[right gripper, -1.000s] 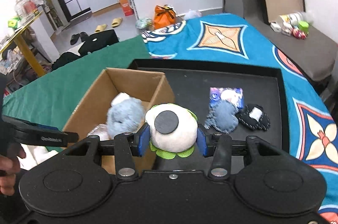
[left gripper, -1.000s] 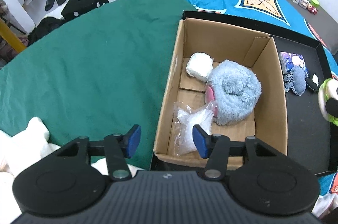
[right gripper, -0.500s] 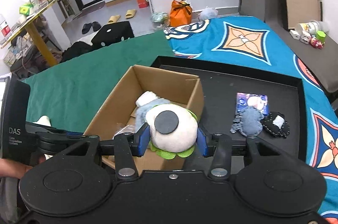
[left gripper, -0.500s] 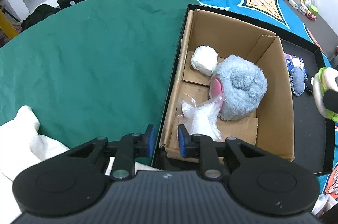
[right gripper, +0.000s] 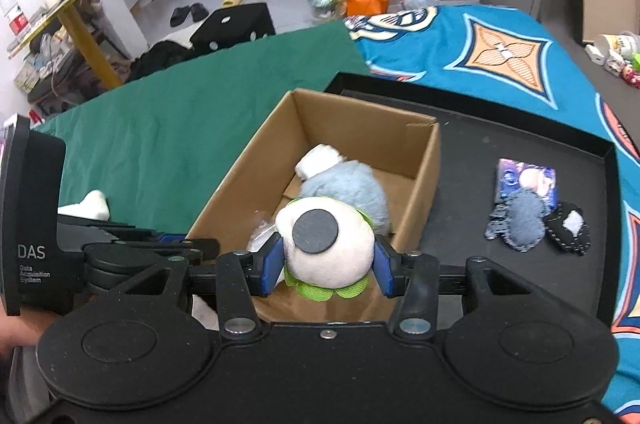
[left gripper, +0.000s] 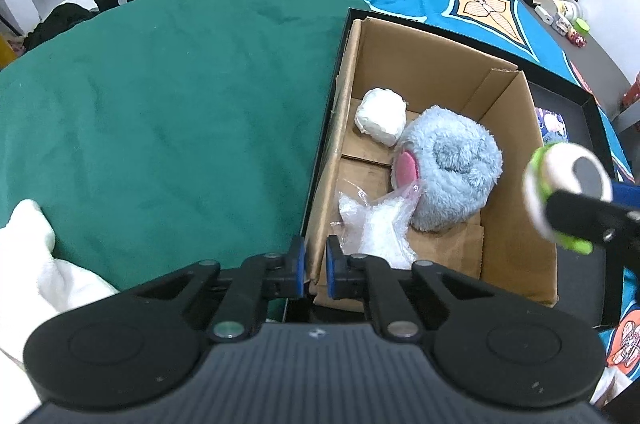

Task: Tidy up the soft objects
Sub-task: 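Carry the eyeball plush with the right tool and lower it into the box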

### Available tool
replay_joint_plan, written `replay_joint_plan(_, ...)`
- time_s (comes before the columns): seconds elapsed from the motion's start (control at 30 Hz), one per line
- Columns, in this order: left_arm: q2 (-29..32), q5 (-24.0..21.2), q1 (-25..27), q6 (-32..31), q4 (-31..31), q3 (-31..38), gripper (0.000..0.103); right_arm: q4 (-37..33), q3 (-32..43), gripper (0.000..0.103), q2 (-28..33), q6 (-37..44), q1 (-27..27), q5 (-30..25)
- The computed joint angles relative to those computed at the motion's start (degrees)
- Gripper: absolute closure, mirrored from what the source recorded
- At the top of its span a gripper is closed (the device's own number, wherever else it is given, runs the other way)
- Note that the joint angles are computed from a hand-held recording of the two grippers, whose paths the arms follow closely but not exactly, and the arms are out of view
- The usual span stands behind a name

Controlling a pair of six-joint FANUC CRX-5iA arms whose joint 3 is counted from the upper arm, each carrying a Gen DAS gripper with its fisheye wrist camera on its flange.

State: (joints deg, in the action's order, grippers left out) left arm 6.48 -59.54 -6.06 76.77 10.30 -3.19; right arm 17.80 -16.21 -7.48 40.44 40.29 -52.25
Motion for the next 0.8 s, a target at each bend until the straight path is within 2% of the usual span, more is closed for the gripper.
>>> replay_joint_plan(0.57,0.60,-0.67,1.02,-1.96,2.38,-0.08,0.093,-6.78,6.27,0.056,7.44,7.63,-0.31,-5.33)
replay_joint_plan(0.8,0.71,-0.94,1.24,-1.99,2.90,-0.10,0.093,-7.80,7.41,0.047,9.36,8.24,-1.02,-7.02)
